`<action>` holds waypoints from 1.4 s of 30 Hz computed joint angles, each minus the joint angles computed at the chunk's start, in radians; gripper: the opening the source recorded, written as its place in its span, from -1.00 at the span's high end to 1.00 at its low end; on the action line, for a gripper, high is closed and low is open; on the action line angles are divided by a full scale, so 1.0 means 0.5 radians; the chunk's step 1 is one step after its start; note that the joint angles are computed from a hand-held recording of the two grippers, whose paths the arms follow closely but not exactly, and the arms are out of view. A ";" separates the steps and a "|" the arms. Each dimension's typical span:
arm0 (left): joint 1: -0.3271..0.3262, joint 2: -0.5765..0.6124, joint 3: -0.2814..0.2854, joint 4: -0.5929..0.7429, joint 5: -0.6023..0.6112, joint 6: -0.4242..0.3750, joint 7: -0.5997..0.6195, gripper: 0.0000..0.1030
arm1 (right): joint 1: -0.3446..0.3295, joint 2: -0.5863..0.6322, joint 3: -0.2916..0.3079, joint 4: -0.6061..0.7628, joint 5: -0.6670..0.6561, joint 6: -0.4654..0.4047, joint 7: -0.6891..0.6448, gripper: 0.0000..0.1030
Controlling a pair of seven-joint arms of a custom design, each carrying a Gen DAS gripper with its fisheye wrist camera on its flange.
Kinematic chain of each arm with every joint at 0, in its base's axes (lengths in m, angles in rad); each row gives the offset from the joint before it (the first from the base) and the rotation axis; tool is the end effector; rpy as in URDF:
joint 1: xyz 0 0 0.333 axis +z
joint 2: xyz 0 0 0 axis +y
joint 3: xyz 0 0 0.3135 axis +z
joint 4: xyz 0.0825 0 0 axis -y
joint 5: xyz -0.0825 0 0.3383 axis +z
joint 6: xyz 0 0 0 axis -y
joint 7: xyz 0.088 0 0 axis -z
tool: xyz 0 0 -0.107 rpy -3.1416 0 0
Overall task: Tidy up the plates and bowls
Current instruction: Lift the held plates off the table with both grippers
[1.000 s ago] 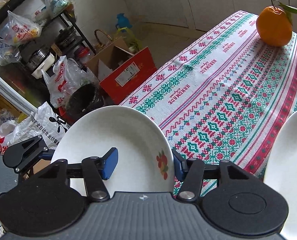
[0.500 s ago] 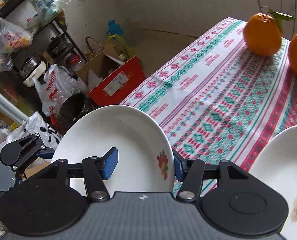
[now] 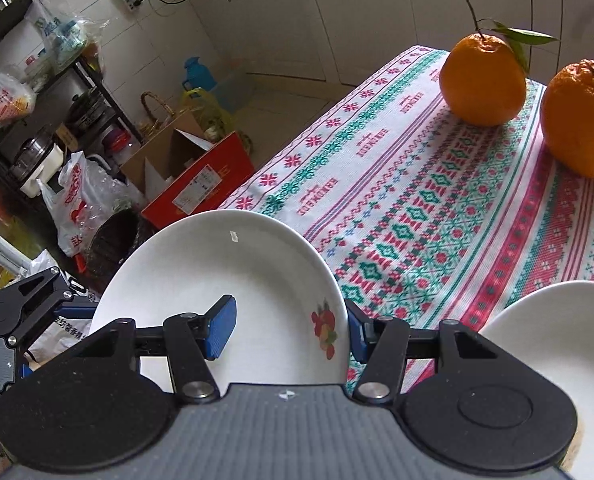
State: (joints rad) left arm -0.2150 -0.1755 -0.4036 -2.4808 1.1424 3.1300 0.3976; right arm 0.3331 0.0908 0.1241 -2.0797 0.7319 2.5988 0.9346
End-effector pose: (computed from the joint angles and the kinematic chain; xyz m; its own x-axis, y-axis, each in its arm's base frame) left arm 0.3093 -0.3227 0.4332 -0.5508 -0.8330 -0.0533 -0.5479 0.4090 -0.7298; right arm 0.5072 0.2328 0.4501 0.5592 -0.7669 -0.3149 -0.7788 -0.3558 -0.5166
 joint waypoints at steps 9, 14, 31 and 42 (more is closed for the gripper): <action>-0.003 0.050 0.006 0.052 0.035 0.004 0.002 -0.88 | -0.005 -0.004 -0.008 -0.016 -0.040 0.050 0.026 -0.22; -0.040 0.054 0.037 0.056 0.016 -0.005 0.015 -0.88 | 0.012 -0.009 -0.006 -0.033 -0.131 0.107 0.057 -0.22; 0.025 -0.084 -0.027 0.013 0.190 0.015 -0.236 -0.92 | 0.034 -0.203 -0.007 -0.177 -0.080 0.172 -0.035 -0.90; -0.058 -0.278 -0.101 -0.014 0.431 -0.009 -0.629 -0.98 | 0.150 -0.825 -0.070 -0.673 -0.047 0.323 -0.022 -1.00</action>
State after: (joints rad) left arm -0.2438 -0.3144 -0.4542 -2.4881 1.3577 3.1256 0.0833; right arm 0.4080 -0.3218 0.0892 -2.4163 0.7085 2.7603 0.9237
